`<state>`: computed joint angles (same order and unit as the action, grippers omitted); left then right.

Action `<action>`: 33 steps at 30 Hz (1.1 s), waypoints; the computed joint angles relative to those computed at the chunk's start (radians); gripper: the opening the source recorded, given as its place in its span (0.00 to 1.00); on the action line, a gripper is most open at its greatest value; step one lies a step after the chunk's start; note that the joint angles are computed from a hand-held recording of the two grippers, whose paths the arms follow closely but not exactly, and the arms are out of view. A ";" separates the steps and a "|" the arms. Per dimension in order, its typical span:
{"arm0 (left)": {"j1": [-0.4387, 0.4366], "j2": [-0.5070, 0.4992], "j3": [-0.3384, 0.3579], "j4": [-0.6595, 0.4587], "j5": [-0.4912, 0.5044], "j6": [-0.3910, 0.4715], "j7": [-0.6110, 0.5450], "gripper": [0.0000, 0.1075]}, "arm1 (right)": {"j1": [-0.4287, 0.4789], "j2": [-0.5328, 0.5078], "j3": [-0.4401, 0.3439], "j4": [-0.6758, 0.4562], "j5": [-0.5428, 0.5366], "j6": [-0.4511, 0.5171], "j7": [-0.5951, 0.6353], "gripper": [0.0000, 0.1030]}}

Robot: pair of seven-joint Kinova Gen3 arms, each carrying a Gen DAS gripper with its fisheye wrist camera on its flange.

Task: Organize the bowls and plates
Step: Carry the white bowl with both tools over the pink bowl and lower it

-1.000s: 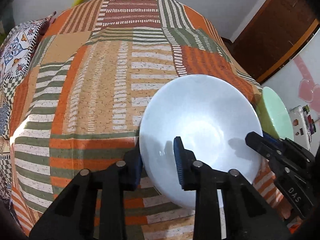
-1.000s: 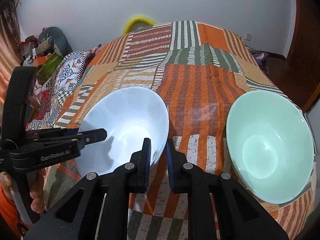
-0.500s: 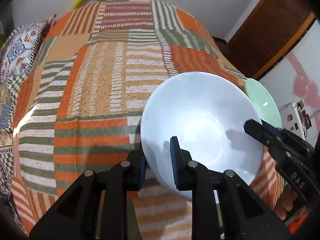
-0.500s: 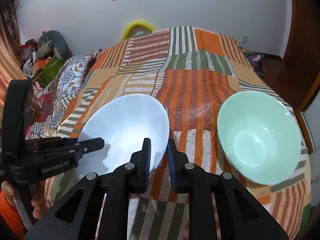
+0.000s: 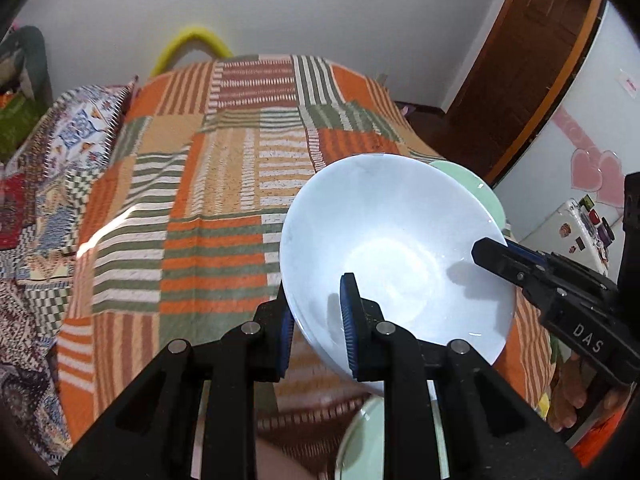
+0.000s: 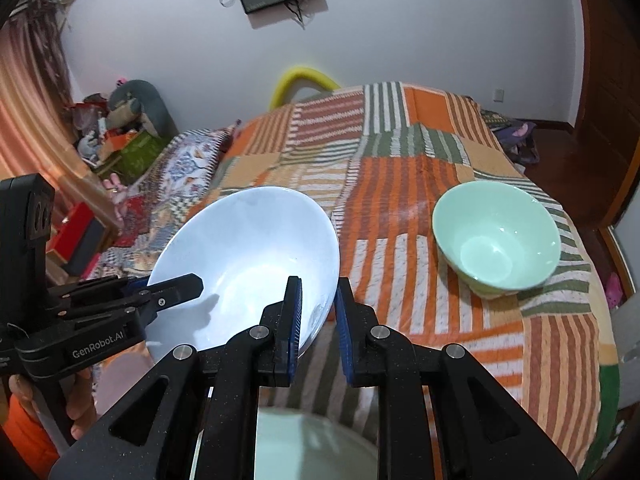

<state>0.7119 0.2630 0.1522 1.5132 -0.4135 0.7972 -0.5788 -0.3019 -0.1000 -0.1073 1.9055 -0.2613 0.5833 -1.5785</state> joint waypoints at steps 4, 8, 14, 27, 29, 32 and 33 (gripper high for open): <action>0.057 -0.049 0.006 0.023 -0.069 0.047 0.092 0.20 | -0.015 -0.059 -0.010 0.025 -0.003 0.000 0.001 0.16; 0.083 -0.106 0.042 0.060 -0.129 0.096 0.186 0.20 | -0.039 -0.100 -0.020 0.045 0.001 -0.003 -0.007 0.16; 0.095 -0.185 0.123 0.123 -0.219 0.183 0.321 0.20 | -0.085 -0.139 -0.025 0.078 -0.024 -0.004 0.004 0.16; 0.061 -0.313 0.263 0.268 -0.268 0.325 0.533 0.20 | -0.181 -0.117 -0.075 0.105 -0.060 -0.020 0.008 0.17; 0.039 -0.333 0.275 0.297 -0.253 0.317 0.552 0.20 | -0.191 -0.102 -0.087 0.103 -0.058 -0.022 0.002 0.17; 0.006 -0.360 0.294 0.340 -0.232 0.299 0.577 0.20 | -0.202 -0.078 -0.111 0.099 -0.042 -0.023 -0.020 0.17; -0.006 -0.369 0.299 0.355 -0.225 0.290 0.587 0.20 | -0.206 -0.069 -0.119 0.097 -0.036 -0.022 -0.029 0.17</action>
<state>0.7055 -0.1057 0.4509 1.8682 -0.6383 1.0869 0.0078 -0.5077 -0.1685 -0.2265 2.0024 -0.2970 0.5617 -1.6077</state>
